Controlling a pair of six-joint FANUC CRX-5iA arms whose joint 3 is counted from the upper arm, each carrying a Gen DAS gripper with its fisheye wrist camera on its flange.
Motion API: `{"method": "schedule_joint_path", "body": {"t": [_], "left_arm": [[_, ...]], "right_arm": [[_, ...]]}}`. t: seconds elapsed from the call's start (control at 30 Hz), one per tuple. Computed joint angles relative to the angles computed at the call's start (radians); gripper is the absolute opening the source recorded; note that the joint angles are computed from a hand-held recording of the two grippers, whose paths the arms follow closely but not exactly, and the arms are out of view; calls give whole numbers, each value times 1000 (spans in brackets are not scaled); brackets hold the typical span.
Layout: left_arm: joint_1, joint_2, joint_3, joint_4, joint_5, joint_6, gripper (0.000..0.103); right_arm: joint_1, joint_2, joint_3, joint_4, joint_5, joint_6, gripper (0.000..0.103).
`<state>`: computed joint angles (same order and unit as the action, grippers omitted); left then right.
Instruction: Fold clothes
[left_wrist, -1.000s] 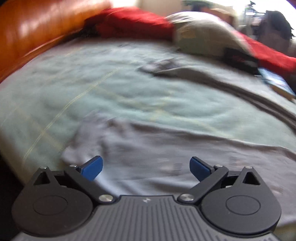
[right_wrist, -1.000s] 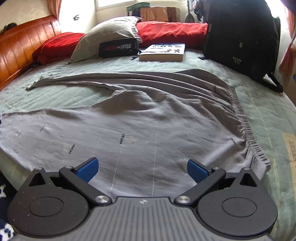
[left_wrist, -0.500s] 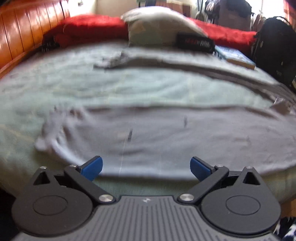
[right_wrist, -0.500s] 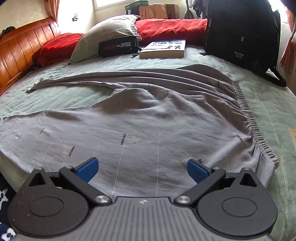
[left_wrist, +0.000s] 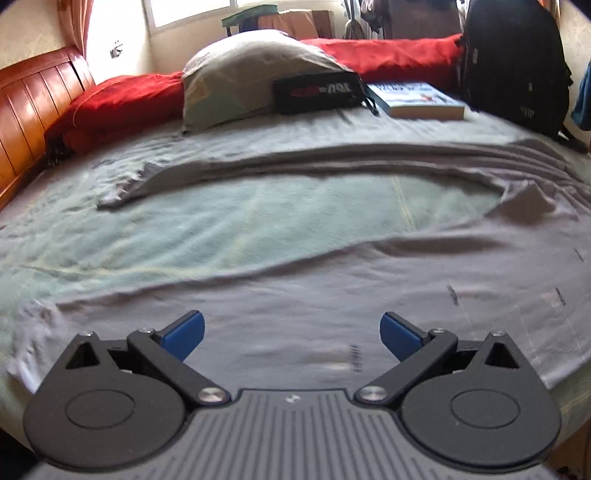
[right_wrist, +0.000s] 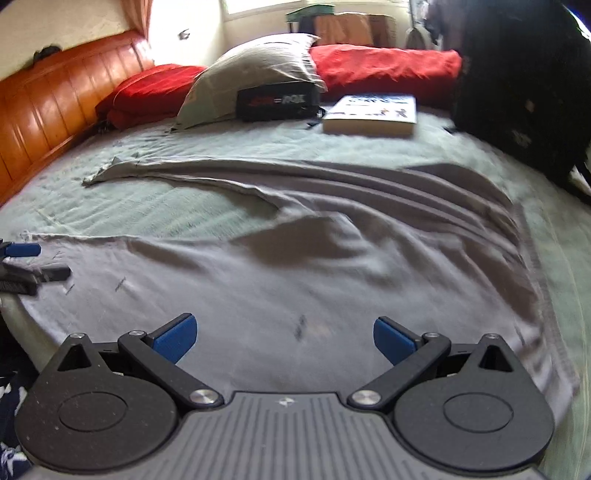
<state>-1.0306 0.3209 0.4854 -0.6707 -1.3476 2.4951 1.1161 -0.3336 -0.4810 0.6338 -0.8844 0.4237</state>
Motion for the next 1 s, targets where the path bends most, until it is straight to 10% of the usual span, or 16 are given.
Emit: {"method": "schedule_joint_path", "body": {"t": [0.4,0.63,1.0], "left_arm": [[-48,-31,-86,-60,35,199,102],[-54,-73,-159,-76,115,223,102],[-73,-60,-129,-92,66,222,102]], "right_arm": [[-95,357,384,-247,-107,143,103],[-81,480,429,-89,-170,24,103],[-31,250,263,-64,-203,-19,103]]}}
